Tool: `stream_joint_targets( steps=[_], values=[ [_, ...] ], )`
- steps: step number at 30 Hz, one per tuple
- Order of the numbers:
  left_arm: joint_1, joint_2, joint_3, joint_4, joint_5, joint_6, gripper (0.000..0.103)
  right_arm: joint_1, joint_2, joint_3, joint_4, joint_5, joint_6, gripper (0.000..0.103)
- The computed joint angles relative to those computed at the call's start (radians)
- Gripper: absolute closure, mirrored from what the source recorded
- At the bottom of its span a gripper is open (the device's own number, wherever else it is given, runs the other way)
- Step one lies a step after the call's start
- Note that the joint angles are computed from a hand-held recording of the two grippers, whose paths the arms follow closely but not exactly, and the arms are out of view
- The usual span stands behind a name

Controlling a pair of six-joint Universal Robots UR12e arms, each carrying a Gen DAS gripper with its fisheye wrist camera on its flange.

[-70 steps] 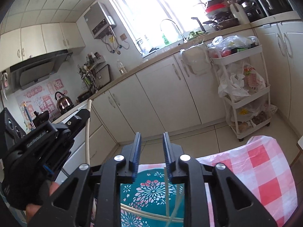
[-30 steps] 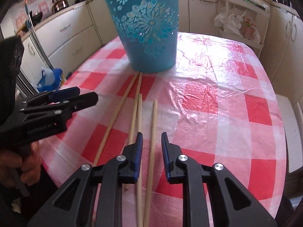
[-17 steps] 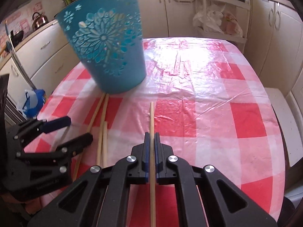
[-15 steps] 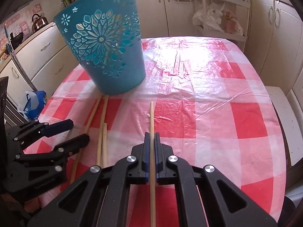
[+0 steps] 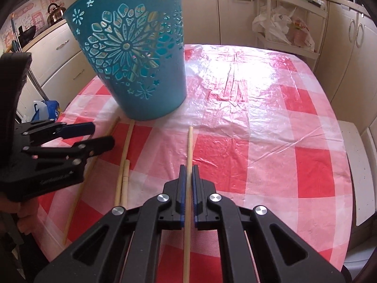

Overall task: Organize utensils
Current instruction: 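Close the right gripper on a chopstick while the left gripper grasps another, then lift the right gripper's chopstick over the basket while the left gripper carries its own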

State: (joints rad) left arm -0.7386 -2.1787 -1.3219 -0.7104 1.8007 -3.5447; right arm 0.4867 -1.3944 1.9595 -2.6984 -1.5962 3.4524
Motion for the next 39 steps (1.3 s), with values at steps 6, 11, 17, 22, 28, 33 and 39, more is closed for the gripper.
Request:
stream_joint_targets(
  steps=[6,11,17,22,28,33,39],
  values=[
    [0.013,0.016,-0.022,0.014,-0.050,0.012,0.080,-0.010,0.006,-0.015,0.028,0.031,-0.014,0.096],
    [0.012,0.010,-0.006,-0.023,0.001,-0.018,0.063,-0.001,0.020,-0.037,0.051,0.009,-0.053,0.096],
    [0.011,0.008,-0.008,0.001,-0.039,0.042,0.098,-0.012,0.009,-0.024,0.040,0.048,-0.015,0.098],
    [0.016,0.052,-0.083,0.075,-0.094,0.001,0.099,-0.058,-0.040,0.060,-0.107,0.193,0.153,0.098],
    [0.024,0.138,-0.218,0.318,-0.146,-0.038,0.099,-0.082,-0.074,0.132,-0.320,0.277,0.307,0.098],
    [0.018,0.181,-0.250,0.482,-0.150,-0.012,0.098,-0.069,-0.086,0.115,-0.448,0.259,0.324,0.098],
    [0.024,0.166,-0.191,0.626,-0.138,-0.009,0.098,-0.052,-0.044,0.019,-0.584,0.216,0.307,0.098]
  ],
)
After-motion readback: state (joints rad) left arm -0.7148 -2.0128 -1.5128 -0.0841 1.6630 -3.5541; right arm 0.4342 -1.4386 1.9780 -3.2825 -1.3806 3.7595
